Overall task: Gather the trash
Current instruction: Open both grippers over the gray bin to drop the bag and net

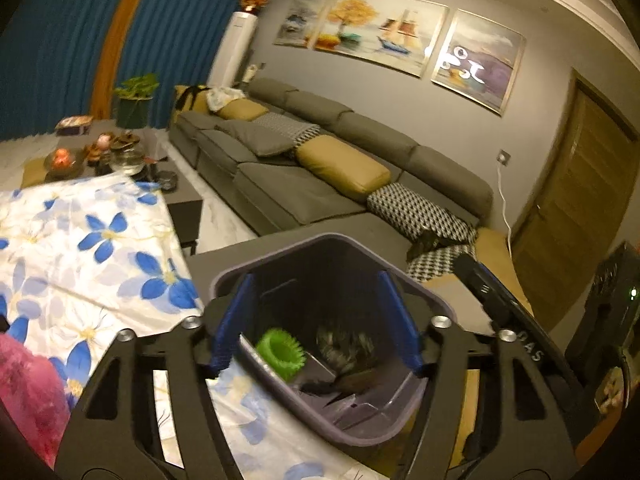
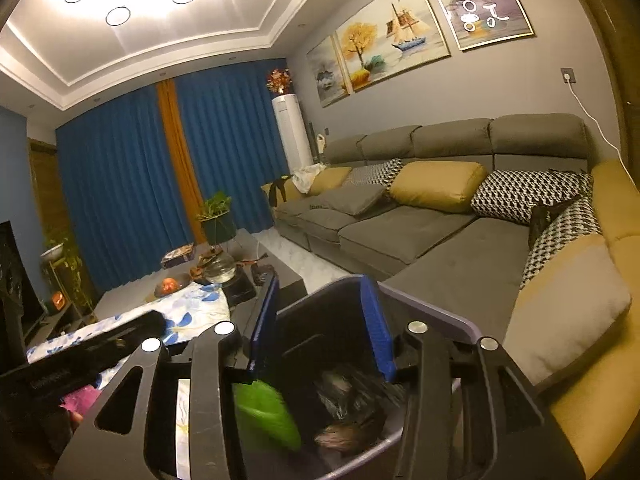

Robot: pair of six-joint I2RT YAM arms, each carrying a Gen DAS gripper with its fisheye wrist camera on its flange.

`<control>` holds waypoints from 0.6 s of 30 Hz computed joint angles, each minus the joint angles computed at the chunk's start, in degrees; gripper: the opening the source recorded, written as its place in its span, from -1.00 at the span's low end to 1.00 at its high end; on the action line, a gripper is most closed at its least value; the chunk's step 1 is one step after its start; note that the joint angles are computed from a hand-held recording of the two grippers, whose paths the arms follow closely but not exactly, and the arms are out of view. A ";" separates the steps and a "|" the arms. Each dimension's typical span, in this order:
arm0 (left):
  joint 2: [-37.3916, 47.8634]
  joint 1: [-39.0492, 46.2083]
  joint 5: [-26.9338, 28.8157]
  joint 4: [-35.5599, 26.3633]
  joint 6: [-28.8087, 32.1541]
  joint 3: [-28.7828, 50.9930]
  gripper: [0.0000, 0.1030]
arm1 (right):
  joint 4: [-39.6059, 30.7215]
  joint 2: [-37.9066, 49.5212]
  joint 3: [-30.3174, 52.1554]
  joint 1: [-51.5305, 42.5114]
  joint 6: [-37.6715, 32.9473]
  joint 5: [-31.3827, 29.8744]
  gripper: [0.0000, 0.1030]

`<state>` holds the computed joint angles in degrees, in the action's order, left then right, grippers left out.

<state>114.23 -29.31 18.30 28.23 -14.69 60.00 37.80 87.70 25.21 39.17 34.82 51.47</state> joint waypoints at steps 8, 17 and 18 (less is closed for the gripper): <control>-11.01 0.40 -11.34 9.31 0.92 -16.38 0.77 | -2.11 -3.48 -2.24 9.42 0.58 9.30 0.60; -30.13 6.29 -17.76 13.30 3.12 -37.71 0.81 | -2.80 -2.24 -1.50 21.79 3.23 15.19 0.71; -32.39 7.53 -17.86 13.22 3.17 -39.78 0.81 | -3.45 -1.93 -1.05 22.79 3.62 15.69 0.71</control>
<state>81.84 -21.79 0.43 41.46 -11.52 20.22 34.36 85.77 24.16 61.96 38.45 67.17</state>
